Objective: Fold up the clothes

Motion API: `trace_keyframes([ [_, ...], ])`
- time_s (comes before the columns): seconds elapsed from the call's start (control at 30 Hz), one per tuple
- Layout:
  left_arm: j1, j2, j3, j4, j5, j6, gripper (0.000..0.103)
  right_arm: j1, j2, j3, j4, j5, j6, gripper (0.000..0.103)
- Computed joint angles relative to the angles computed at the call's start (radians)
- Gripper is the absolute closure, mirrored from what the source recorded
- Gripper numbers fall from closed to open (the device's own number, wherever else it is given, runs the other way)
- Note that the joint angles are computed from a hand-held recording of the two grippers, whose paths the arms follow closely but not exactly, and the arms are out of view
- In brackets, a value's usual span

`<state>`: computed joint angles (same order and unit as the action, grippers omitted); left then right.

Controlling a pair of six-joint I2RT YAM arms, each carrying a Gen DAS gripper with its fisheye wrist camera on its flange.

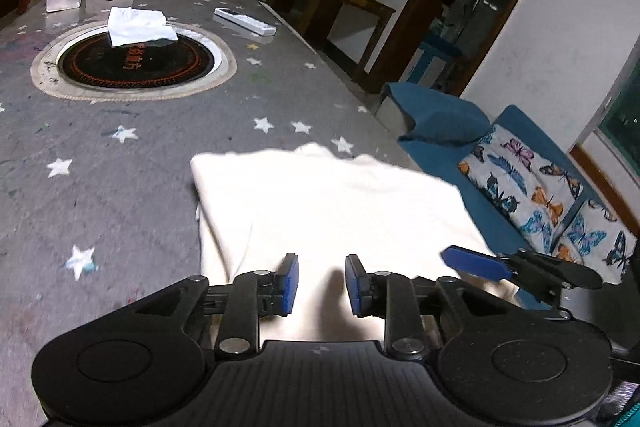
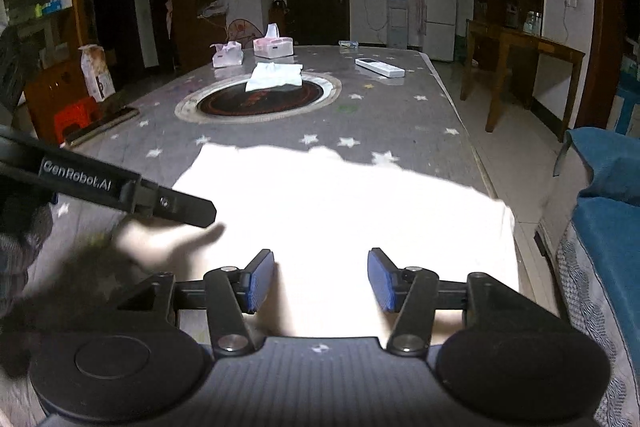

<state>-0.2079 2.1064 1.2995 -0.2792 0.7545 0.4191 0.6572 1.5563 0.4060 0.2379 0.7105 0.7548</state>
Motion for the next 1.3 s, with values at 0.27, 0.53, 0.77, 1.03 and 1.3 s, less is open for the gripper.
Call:
trace_keyframes([
  [0.27, 0.033, -0.048, -0.083, 0.026, -0.001, 0.023, 0.064, 0.137, -0.038, -0.022, -0.153, 0.096, 0.229, 0.045],
  [0.53, 0.057, -0.108, -0.183, 0.049, -0.011, 0.075, 0.055, 0.175, -0.094, -0.043, -0.221, 0.165, 0.314, 0.041],
  [0.77, 0.066, -0.100, -0.178, 0.044, -0.007, 0.067, 0.055, 0.066, -0.113, -0.104, -0.189, 0.138, 0.372, 0.038],
  [1.03, 0.068, -0.105, -0.185, 0.046, -0.008, 0.063, 0.055, 0.080, -0.168, -0.123, -0.190, 0.148, 0.347, 0.037],
  [1.3, 0.066, -0.117, -0.193, 0.037, -0.013, 0.061, 0.048, -0.057, -0.075, -0.115, 0.029, 0.048, 0.168, 0.029],
])
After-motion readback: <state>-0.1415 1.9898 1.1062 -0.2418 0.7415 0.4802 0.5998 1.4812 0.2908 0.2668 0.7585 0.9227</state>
